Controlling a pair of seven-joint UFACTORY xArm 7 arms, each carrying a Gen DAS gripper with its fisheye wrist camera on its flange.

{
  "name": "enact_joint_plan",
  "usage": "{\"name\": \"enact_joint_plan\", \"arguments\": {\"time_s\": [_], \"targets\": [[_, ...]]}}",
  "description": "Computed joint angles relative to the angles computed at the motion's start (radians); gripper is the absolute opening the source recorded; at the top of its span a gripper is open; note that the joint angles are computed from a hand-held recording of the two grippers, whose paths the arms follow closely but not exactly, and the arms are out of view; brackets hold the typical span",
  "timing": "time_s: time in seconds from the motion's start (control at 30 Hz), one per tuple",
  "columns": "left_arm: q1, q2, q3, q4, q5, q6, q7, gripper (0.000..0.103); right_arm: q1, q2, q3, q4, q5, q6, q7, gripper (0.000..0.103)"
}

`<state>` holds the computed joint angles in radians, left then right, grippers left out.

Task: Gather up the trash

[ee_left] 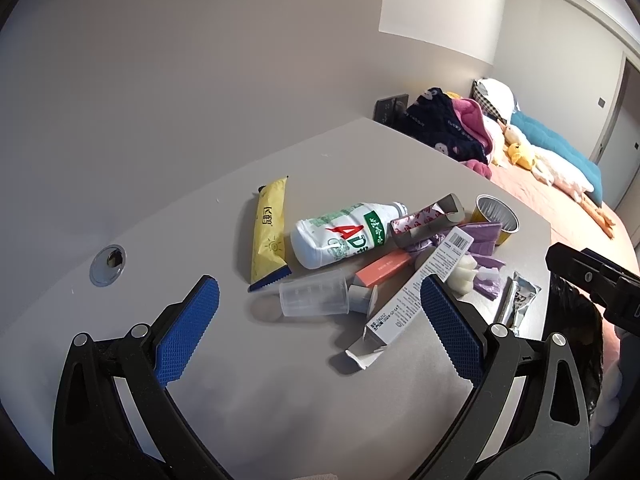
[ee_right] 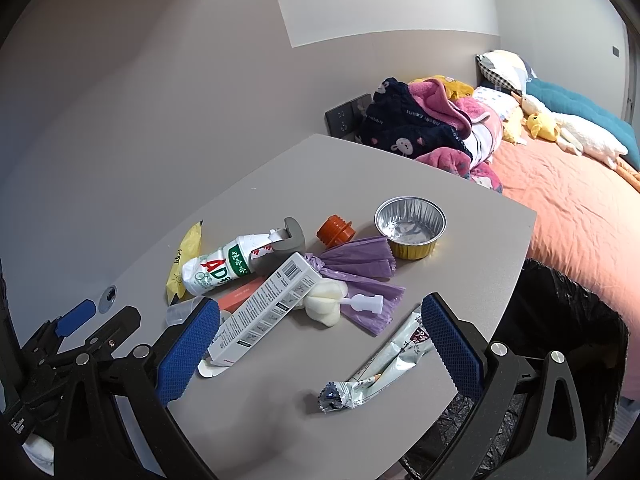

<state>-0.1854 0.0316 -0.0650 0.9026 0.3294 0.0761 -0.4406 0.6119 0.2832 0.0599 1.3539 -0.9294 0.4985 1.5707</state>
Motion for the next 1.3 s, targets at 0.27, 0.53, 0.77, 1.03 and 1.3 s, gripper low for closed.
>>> {"name": "enact_joint_plan", "arguments": {"time_s": [0.27, 0.53, 0.77, 1.03, 1.3], "targets": [[0.0, -0.003, -0.001, -0.003, 0.004, -0.001, -0.003, 0.097, 0.001, 0.001, -0.001, 0.002, -0.001, 0.0, 0.002, 0.1], [0.0, -0.004, -0.001, -0.003, 0.012, -0.002, -0.006, 0.097, 0.001, 0.003, -0.001, 0.007, 0.0, 0.003, -0.003, 0.1], [-0.002, -0.006, -0.003, 0.001, 0.03, 0.003, -0.013, 0.097, 0.001, 0.004, -0.002, 0.01, 0.003, 0.005, -0.007, 0.1], [-0.002, -0.008, -0.008, -0.001, 0.016, 0.003, 0.003, 0.097, 0.001, 0.004, -0.003, 0.01, 0.003, 0.004, -0.007, 0.1], [-0.004, 0.005, -0.01, -0.006, -0.052, -0.01, 0.118, 0.097, 0.006, 0.014, -0.001, 0.006, 0.011, 0.02, -0.008, 0.1]]}}
